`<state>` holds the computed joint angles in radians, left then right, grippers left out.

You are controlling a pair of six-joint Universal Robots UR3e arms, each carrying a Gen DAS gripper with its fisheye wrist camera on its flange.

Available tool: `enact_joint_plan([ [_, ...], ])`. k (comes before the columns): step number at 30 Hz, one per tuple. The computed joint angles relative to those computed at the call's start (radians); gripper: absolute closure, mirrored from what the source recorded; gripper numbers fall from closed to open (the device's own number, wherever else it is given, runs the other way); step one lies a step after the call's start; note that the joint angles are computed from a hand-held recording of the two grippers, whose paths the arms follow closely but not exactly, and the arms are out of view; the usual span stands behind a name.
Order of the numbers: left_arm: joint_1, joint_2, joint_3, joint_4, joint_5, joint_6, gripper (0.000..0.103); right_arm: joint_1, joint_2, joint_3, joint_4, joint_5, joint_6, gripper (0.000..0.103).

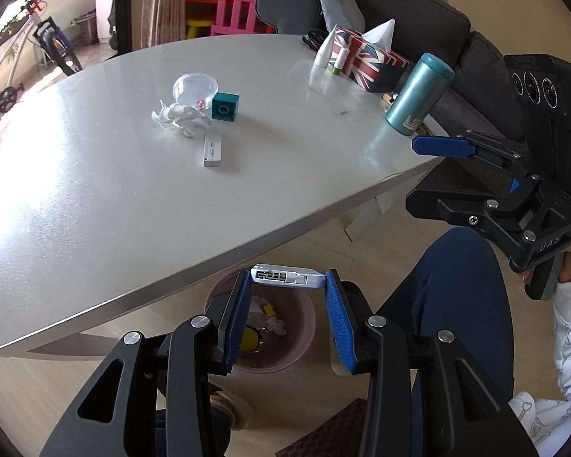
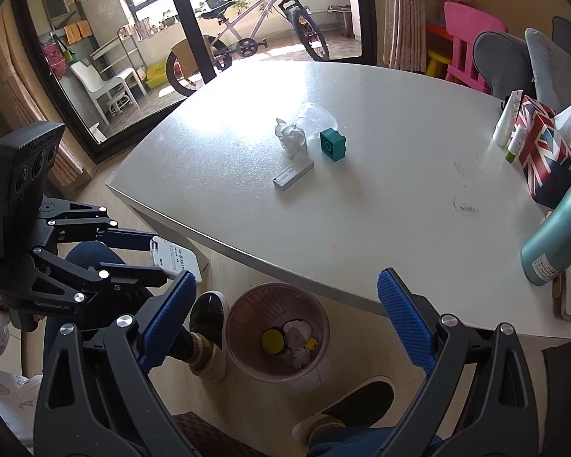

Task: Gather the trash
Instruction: 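Lower the white card into the pink wastebasket and open the left gripper, then reach the left gripper to the white test strip and grasp it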

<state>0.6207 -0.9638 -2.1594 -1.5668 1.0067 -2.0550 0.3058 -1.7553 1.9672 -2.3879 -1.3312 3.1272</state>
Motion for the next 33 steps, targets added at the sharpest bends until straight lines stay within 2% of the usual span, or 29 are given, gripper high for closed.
enact_joint_plan([
  [8, -0.040, -0.015, -0.020, 0.051, 0.002, -0.029, 0.063, -0.031, -0.027, 0.013, 0.006, 0.005, -0.003, 0.008],
  [9, -0.041, -0.016, -0.020, 0.052, 0.000, -0.029, 0.060, -0.032, -0.028, 0.014, 0.006, 0.005, -0.003, 0.008],
  [10, -0.038, -0.013, -0.023, 0.058, -0.005, -0.032, 0.040, -0.032, -0.026, 0.014, 0.004, 0.005, -0.002, 0.008],
  [12, -0.013, 0.021, -0.036, 0.055, -0.034, -0.022, 0.010, -0.027, -0.024, 0.012, 0.001, 0.001, 0.003, 0.008],
  [27, 0.017, 0.002, -0.032, 0.092, -0.029, -0.056, 0.008, -0.023, 0.001, 0.010, -0.020, -0.003, 0.006, 0.006],
  [33, -0.007, -0.060, -0.023, 0.175, -0.025, -0.113, 0.008, -0.031, 0.017, 0.004, -0.034, -0.007, 0.009, 0.006],
])
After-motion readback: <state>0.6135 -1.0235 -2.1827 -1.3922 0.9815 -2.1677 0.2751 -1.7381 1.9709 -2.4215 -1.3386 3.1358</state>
